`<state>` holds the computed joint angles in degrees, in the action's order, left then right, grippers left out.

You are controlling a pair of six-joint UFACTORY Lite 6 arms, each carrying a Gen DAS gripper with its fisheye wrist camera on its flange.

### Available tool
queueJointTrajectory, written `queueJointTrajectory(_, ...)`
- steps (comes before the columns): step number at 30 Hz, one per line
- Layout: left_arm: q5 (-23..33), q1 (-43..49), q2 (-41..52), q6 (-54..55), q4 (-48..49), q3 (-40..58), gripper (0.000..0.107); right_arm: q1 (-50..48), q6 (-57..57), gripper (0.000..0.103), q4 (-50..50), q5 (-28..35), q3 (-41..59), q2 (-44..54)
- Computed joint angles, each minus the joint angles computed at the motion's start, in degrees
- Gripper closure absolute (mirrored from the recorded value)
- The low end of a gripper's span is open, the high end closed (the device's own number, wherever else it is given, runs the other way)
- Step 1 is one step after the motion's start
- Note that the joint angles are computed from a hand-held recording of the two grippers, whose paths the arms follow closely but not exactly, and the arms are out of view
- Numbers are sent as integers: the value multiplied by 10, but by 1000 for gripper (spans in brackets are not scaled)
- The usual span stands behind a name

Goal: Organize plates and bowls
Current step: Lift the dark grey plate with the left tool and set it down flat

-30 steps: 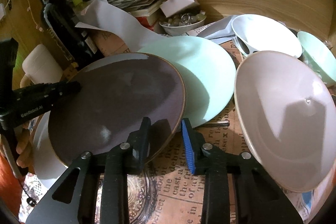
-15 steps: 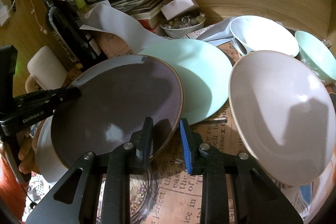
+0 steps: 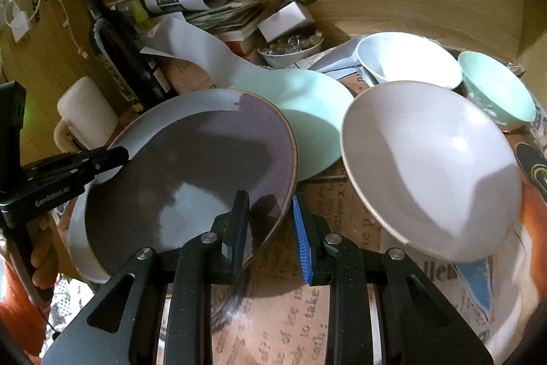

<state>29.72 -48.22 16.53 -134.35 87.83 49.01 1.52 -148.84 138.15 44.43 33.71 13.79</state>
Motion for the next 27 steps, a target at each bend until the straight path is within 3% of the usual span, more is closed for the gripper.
queueJointTrajectory(14, 43, -86, 17, -7, -67, 26, 84, -73, -25, 80, -47, 58, -92, -40)
queueJointTrajectory(27, 38, -138, 64, -31, -89, 70, 84, -173, -44, 80, -120, 105, -140, -29)
